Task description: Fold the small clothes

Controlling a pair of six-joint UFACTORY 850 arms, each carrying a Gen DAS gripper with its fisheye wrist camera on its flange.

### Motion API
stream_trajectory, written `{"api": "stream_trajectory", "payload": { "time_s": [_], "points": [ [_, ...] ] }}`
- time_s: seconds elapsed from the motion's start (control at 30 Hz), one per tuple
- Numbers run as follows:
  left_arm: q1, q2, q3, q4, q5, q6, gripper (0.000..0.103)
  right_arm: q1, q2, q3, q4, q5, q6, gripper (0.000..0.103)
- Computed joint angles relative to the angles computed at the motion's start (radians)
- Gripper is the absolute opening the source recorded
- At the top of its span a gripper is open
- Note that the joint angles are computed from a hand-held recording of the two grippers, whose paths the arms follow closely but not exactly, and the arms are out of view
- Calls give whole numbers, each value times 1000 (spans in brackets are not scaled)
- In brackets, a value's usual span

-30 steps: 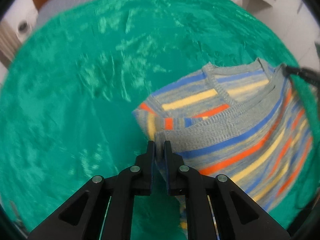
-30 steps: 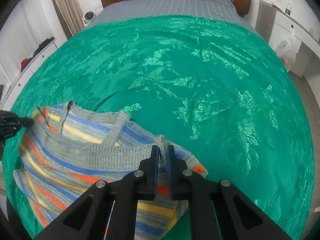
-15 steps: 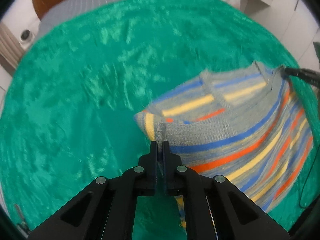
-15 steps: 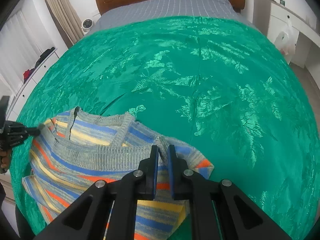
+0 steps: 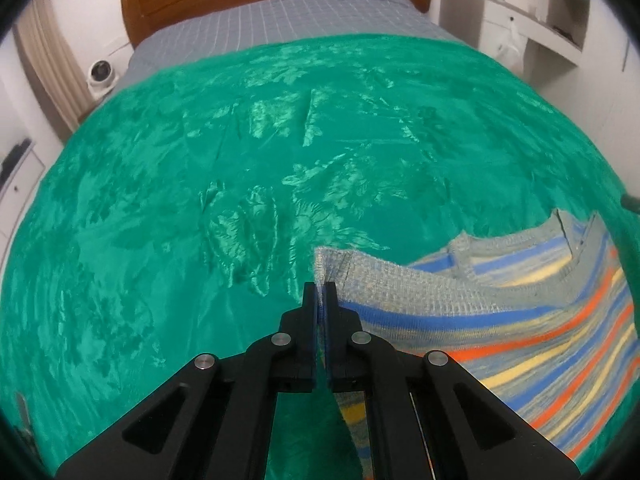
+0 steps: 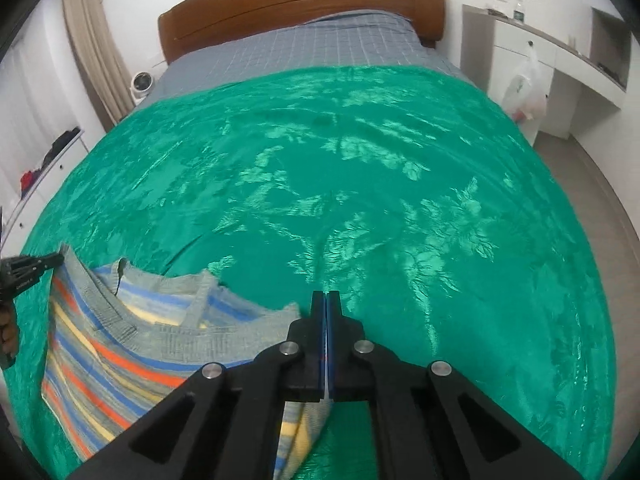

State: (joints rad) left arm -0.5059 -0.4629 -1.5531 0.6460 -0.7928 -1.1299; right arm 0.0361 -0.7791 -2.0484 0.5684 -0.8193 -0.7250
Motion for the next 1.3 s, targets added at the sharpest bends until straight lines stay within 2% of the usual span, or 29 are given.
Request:
{"api": "stream_trajectory", "payload": {
  "time_s": [0.07,0.13,0.17,0.2,0.37,0.43,0.47,0.5,0.7,0.77,0.83,0.87,0.93,0.97,1.0,1.03,1.07,1.1,1.17,1.23,1.3],
  "points": [
    [-12,2,9,24,-1,-4,0,-5,-42,-60,20,-98,9,2],
    [-19,11,24,43,4,-7,0,-2,-83,-119,23,-184,33,10],
    [-22,17,31,50,3,-8,0,0,-91,-129,19,-199,35,22],
    [-24,23,38,53,4,-8,0,7,-97,-136,-2,-202,37,29],
    [-20,33,54,36,10,0,0,37,-120,-157,-72,-183,63,40],
    [-25,32,55,42,4,-4,0,52,-132,-169,-106,-187,41,37],
    [-29,36,59,54,3,-16,0,65,-125,-157,-159,-164,42,8],
    [-34,43,66,66,3,-32,0,73,-108,-125,-197,-125,40,4],
    [-41,106,122,188,40,-194,0,25,37,51,-22,62,-77,4],
    [-32,77,94,195,25,-197,0,27,48,62,-23,101,-82,4],
    [-13,19,44,157,5,-160,1,40,6,8,-84,88,-2,4],
    [2,-15,13,86,-6,-98,5,45,-30,-36,-123,50,56,4],
    [22,-75,-36,-38,-70,-14,9,53,-90,-113,-229,-22,180,16],
    [20,-76,-28,-38,-93,-31,13,52,-85,-96,-245,-21,206,32],
    [15,-51,10,-19,-85,-72,19,43,-58,-51,-220,2,197,42],
    [8,-12,57,4,-62,-115,35,30,-14,17,-158,35,148,43],
    [-5,46,122,44,-35,-183,47,20,25,69,-113,50,100,43],
    [-21,91,168,76,-19,-239,51,9,67,123,-51,49,31,43],
    [-60,176,254,120,32,-330,70,-6,155,235,86,-1,-138,43],
    [-108,224,305,124,84,-345,77,-19,230,344,183,-93,-279,43],
    [-157,211,302,78,81,-276,76,-23,302,465,223,-149,-369,45]
  ]
}}
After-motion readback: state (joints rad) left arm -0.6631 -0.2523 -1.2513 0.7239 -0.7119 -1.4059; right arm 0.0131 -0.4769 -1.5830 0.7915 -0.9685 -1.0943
